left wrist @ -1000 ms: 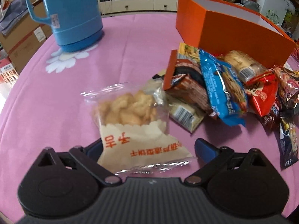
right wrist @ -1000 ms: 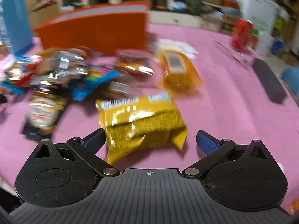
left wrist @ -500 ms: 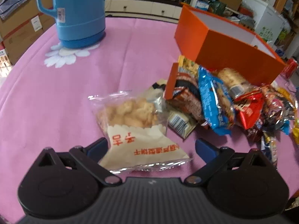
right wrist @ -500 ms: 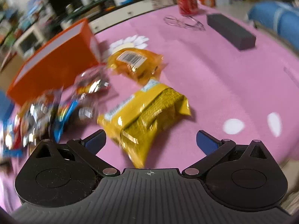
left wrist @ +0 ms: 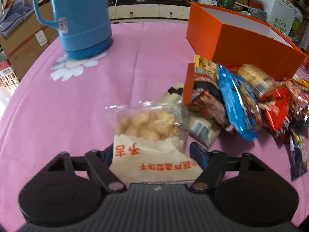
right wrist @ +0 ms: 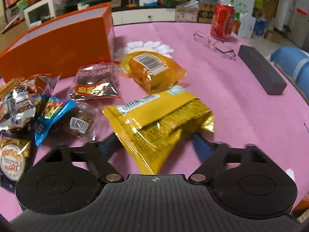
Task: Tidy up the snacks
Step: 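Grasp the yellow chip bag with the right tool while left holds peanut bag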
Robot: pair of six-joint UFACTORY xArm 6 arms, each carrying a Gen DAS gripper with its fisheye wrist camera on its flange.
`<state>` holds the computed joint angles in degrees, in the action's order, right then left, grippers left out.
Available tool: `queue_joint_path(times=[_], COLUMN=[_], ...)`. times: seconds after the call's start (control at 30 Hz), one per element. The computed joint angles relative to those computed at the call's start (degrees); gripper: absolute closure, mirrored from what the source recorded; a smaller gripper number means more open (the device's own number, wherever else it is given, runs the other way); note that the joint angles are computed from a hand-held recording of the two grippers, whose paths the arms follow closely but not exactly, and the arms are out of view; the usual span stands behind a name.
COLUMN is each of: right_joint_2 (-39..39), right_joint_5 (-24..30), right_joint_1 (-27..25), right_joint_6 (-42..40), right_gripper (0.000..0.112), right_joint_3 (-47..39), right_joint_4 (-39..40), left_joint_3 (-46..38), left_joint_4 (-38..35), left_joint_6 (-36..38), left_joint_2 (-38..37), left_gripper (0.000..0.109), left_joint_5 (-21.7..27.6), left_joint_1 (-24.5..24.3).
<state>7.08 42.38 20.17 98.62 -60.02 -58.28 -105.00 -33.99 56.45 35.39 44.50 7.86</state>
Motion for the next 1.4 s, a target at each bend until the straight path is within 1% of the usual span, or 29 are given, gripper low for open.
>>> queue_joint_path(times=[0.03,0.07,0.1,0.17,0.2,0.27,0.3,0.33,0.37,0.4,0.47,0.53,0.6,0.67,0.7,0.77,0.8,0.83,0.87,0.9,0.97,1.0,1.1,1.17,1.2,1.27,1.3,1.37,1.4], right_joint_2=[-1.21,-2.33,-3.96,-7.28,-8.47,-10.26,-10.55,-10.67,-10.94,-11.30,-13.07,-13.99,-13.40,-11.71,-10.76,-8.14,-6.89,-5.81,-4.23,-2.55,0.15,0.34,-2.05,-5.44,-7.28,-11.19,-12.28,-11.55,-10.53], right_joint_5=[-0.36,-1.01,-1.95,-4.57,-4.83,-4.92,-5.37,-6.75,-8.75,-9.48,-8.75,-7.59,-8.20,-10.29,-9.63,-2.18,-0.18,-0.58,-2.73,-3.38,-1.91,-1.22,-0.17,-2.53,-3.24,-5.11,-6.04,-6.70,-6.02], right_joint_1=[0.16,0.21,0.14,0.21,0.64,1.51,1.42,0.69,-0.21,-0.54,-0.25,0.12,-0.88,-2.88,-3.34,-3.03,-3.49,-4.30,-5.60,-6.24,-5.85,-5.39,-4.51,-4.96,-5.03,-5.16,-5.18,-4.91,-4.33], right_joint_6=[-0.48,-1.44,-1.94,-0.99,0.02,1.02,0.46,0.73,1.36,1.90,3.99,3.85,4.17,10.01,13.62,20.61,22.72,22.98,21.71,18.25,10.38,9.04,2.28,-1.69,-2.14,1.56,2.88,0.59,-1.38], right_gripper=[0.078,0.096,0.111,0.112,0.112,0.112,0.104,0.085,0.045,0.032,0.034,0.032,0.033,0.037,0.037,0.035,0.033,0.032,0.031,0.031,0.031,0.031,0.031,0.031,0.031,0.031,0.027,0.022,0.022], right_joint_3=[1.22,2.38,4.15,8.11,9.57,11.67,12.03,12.31,12.80,13.18,13.90,13.75,12.96,11.86,10.92,7.40,5.77,4.63,3.35,1.79,-0.86,-0.88,1.99,5.97,7.88,11.31,12.09,10.75,9.57], right_joint_4=[-0.21,0.24,0.60,0.15,-0.47,-1.50,-1.62,-1.90,-1.78,-1.44,-4.63,-4.96,-3.13,-3.55,-4.68,-5.81,-4.89,-4.32,-4.07,-1.91,1.28,1.14,3.17,4.51,4.85,2.03,0.39,-1.15,-0.70], left_joint_3=[2.22,4.80,7.29,11.86,14.21,18.07,19.05,18.97,18.24,17.76,17.42,17.16,16.11,14.90,14.60,14.14,13.91,13.68,12.98,12.42,11.81,11.66,11.89,12.60,13.08,14.10,14.25,14.54,14.73], left_joint_4=[-0.12,-0.05,-0.74,-2.19,-2.94,-3.23,-3.39,-3.21,-3.05,-3.09,-3.73,-5.28,-5.39,-4.82,-4.86,-5.05,-4.85,-4.48,-4.24,-4.24,-4.44,-4.63,-4.56,-4.44,-4.90,-7.23,-7.92,-7.75,-6.76], left_joint_6=[0.80,1.28,2.27,4.57,6.51,9.67,10.49,10.28,9.41,8.72,8.11,8.39,7.41,6.07,5.96,6.19,6.12,5.74,5.20,4.69,3.83,3.88,4.12,4.20,4.65,6.86,7.68,8.32,8.18], left_joint_2=[-1.56,-3.42,-5.24,-8.55,-10.09,-12.29,-12.86,-12.85,-12.49,-12.23,-12.09,-11.92,-11.10,-10.16,-9.96,-9.57,-9.35,-9.13,-8.66,-8.32,-8.00,-7.92,-8.17,-8.64,-9.03,-10.01,-10.24,-10.39,-10.31], left_gripper=[0.036,0.036,0.036,0.036,0.036,0.034,0.034,0.033,0.030,0.028,0.020,0.016,0.016,0.016,0.016,0.016,0.016,0.016,0.016,0.016,0.016,0.016,0.016,0.016,0.016,0.015,0.011,0.009,0.009], left_joint_5=[-0.26,-0.48,-0.39,0.31,-0.23,-3.08,-4.18,-3.94,-3.00,-2.50,-3.01,-3.86,-3.91,-3.67,-3.44,-3.03,-2.98,-2.92,-2.40,-1.85,-1.32,-1.10,-0.58,-1.00,-1.45,-2.07,-1.85,-1.81,-2.47], left_joint_1=[0.14,0.24,0.46,0.99,1.00,0.13,-0.34,-0.49,-0.42,-0.36,-0.25,-0.23,-0.38,-0.60,-0.61,-0.54,-0.52,-0.52,-0.39,-0.24,0.02,0.14,0.34,0.25,0.22,0.34,0.44,0.37,0.10])
